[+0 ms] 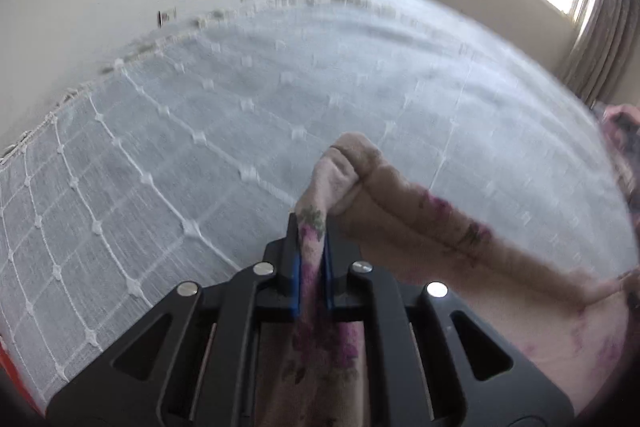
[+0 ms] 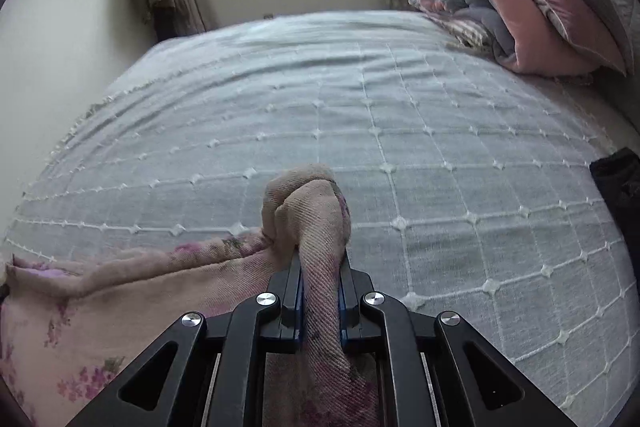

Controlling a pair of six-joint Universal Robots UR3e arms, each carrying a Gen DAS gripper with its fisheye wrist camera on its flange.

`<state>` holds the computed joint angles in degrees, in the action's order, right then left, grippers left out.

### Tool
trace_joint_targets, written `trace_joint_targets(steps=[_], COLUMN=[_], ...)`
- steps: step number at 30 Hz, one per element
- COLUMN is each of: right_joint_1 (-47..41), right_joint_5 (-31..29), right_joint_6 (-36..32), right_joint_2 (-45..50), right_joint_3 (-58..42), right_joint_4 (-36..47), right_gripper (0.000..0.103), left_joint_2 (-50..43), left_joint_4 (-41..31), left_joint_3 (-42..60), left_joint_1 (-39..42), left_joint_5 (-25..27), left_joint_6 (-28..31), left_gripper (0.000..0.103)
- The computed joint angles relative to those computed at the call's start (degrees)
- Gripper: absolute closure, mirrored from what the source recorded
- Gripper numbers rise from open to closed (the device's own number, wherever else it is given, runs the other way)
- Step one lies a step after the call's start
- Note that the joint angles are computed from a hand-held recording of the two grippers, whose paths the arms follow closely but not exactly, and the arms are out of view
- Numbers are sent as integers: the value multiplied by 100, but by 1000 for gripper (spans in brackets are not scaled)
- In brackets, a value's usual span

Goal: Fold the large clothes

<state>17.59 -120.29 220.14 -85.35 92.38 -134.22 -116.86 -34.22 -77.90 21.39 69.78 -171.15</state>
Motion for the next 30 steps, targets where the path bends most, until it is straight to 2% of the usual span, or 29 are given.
trace_joint_targets(steps=[2, 3, 6, 9, 11, 15, 17, 19, 21, 22, 23, 24, 26, 27, 29, 30], right_joint_1=[135, 162, 174, -210, -340, -120, -13, -76, 24, 229, 517, 886, 1563, 1804, 2517, 2796], right_joint_5=[-160, -233, -481, 101, 289, -170, -400, -188, -123, -301, -570, -851, -940, -882, -995, -1055], right_joint_6=[-166, -147, 90, 342, 539, 636, 711, 547, 452, 570, 733, 998, 1411, 1528, 1930, 2023], right_joint_2=[-169, -188, 10, 245, 265, 746, 985, 895, 319, 49, -275, -559, -924, -972, -796, -581], right_joint_3=[75, 51, 44, 391, 562, -292, -787, -1032, -856, -772, -687, -633, -649, -691, -892, -1051], right_joint_4=[-434, -489, -487, -105, -59, 986, 1601, 2033, 2147, 2206, 2333, 2537, 2951, 3039, 3129, 3115], right_gripper=[91, 91, 91, 91, 89, 85, 69, 56, 50, 40, 24, 18, 18, 18, 18, 18], left_joint_2=[252, 249, -189, -762, -823, -942, -947, -840, -388, -136, 159, 502, 1281, 1862, 2938, 3431], left_joint_4=[306, 325, 401, 314, 378, 92, -132, -788, -1146, -1200, -1353, -1552, -1880, -2176, -2855, -3076], left_joint_3=[-182, -136, 137, 221, 175, 466, 630, 936, 809, 643, 510, 344, -203, -653, -1428, -1781], left_joint_1=[108, 28, -477, -714, -662, -745, -793, -612, -108, 110, 351, 534, 792, 965, 1095, 1028], left_joint_5=[-193, -72, 727, 1237, 1178, 1312, 1346, 990, 137, -202, -494, -628, -894, -1253, -1720, -1765], left_joint_6=[-136, -190, -66, -75, -113, -37, 42, 245, 241, 222, 271, 379, 704, 1096, 1943, 2265], left_gripper=[92, 92, 92, 92, 92, 88, 85, 83, 79, 74, 71, 68, 68, 67, 58, 46])
